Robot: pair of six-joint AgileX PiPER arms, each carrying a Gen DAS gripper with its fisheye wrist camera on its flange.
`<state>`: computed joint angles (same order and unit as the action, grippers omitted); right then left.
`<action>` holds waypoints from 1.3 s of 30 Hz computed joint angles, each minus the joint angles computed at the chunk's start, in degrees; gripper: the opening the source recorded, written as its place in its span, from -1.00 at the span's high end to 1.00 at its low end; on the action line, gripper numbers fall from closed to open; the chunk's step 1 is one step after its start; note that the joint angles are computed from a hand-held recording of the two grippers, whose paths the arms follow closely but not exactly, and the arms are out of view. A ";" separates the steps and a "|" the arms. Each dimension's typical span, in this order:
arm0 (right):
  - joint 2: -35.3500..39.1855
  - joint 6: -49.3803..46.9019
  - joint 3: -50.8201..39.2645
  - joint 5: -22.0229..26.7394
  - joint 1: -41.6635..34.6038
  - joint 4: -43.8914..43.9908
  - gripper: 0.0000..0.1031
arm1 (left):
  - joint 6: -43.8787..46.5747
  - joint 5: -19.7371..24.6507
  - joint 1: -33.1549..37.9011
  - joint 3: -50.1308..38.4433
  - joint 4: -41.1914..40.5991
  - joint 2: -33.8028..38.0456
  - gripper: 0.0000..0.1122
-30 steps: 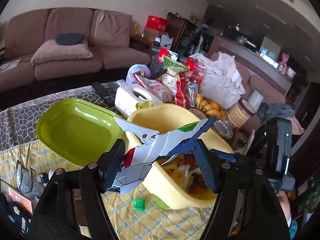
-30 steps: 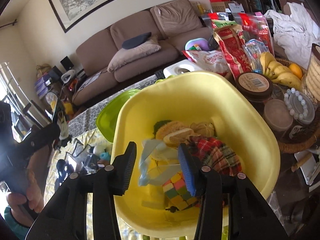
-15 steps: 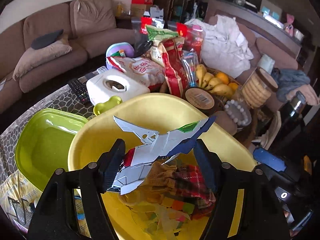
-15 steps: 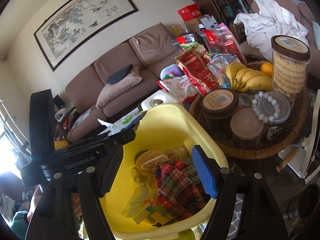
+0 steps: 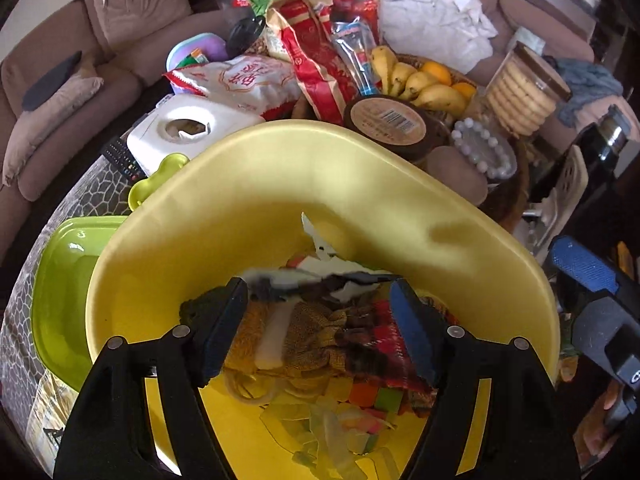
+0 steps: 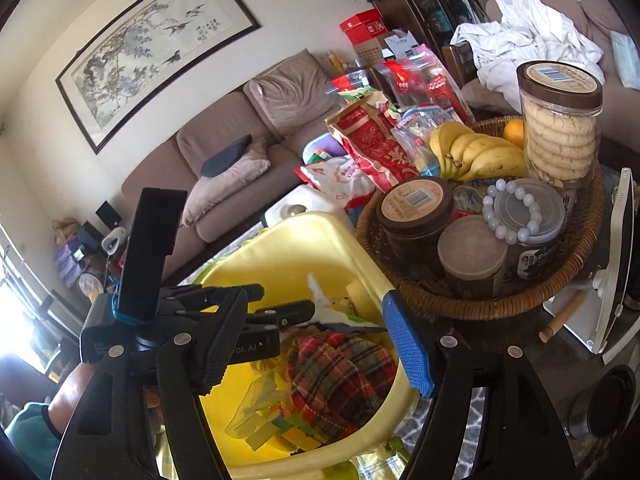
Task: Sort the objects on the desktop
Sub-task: 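Carry the plane into the yellow tub with left tool while right tool drops ribbon in, then withdraw both tools from the yellow tub back over the table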
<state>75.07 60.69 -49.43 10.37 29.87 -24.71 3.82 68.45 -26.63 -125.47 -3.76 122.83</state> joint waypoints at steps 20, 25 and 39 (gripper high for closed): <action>4.99 3.04 -5.36 4.57 6.17 -4.86 -0.52 | 1.19 -24.18 12.37 44.05 -9.42 -31.97 -0.78; 6.95 5.20 -7.64 6.57 9.24 -7.99 -0.63 | 3.71 -26.73 15.27 51.92 -12.20 -37.37 -0.83; 13.69 11.82 -16.68 15.32 19.12 -18.48 -0.99 | 14.49 -23.98 27.42 62.81 -22.47 -49.27 -0.83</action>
